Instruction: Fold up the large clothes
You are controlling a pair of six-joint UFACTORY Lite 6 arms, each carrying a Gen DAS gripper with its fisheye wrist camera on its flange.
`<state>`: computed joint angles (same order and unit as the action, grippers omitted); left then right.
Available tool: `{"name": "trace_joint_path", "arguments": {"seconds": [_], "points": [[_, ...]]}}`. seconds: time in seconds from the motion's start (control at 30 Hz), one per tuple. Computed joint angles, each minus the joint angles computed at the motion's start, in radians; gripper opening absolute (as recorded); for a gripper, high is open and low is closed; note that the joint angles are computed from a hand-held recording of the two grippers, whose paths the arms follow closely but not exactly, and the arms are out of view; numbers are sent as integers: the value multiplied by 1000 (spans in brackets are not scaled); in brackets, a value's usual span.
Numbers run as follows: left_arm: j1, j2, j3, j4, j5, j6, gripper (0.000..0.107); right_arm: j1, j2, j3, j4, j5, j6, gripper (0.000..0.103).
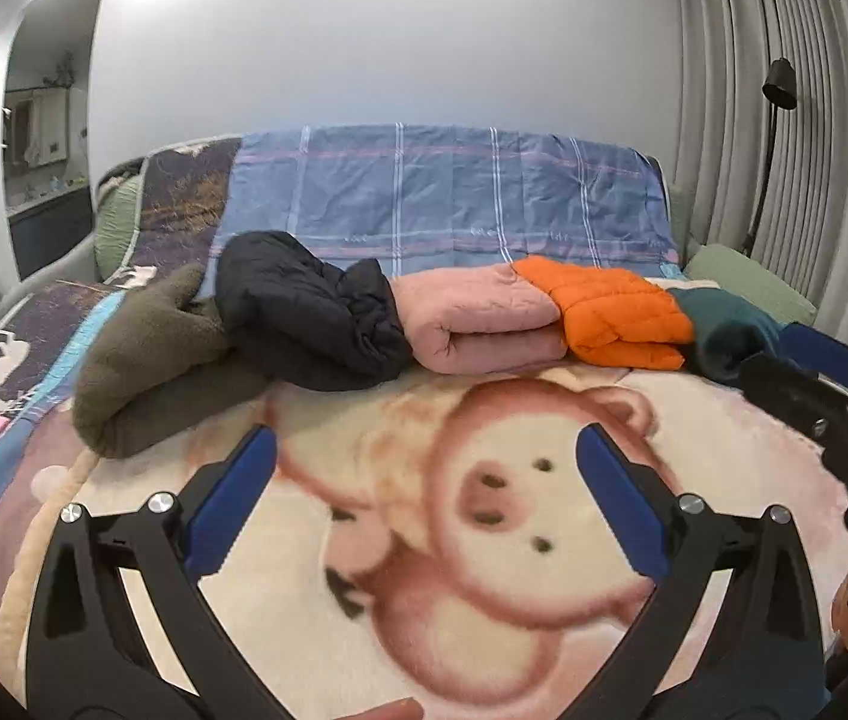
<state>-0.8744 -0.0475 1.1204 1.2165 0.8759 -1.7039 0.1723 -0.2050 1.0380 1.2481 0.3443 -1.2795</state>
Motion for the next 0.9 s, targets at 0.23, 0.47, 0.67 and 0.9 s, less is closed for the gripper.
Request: {"name": "trace_joint_path", "arguments": {"seconds": [0.23,0.47,0.67,0.9], "points": [[-175,-25,28,-36,201,-6,101,-59,-137,-107,14,9,9,86],[-278,-8,58,-66,319,-17,101,-44,-190,-135,-216,-34,252,92],[-307,7,63,-77,355,-26,101,-34,-215,-169,-266,-45,292,96],[-306,15,71,-73,347,-23,101,-4,-217,-172,-327,-84,358,97]]}}
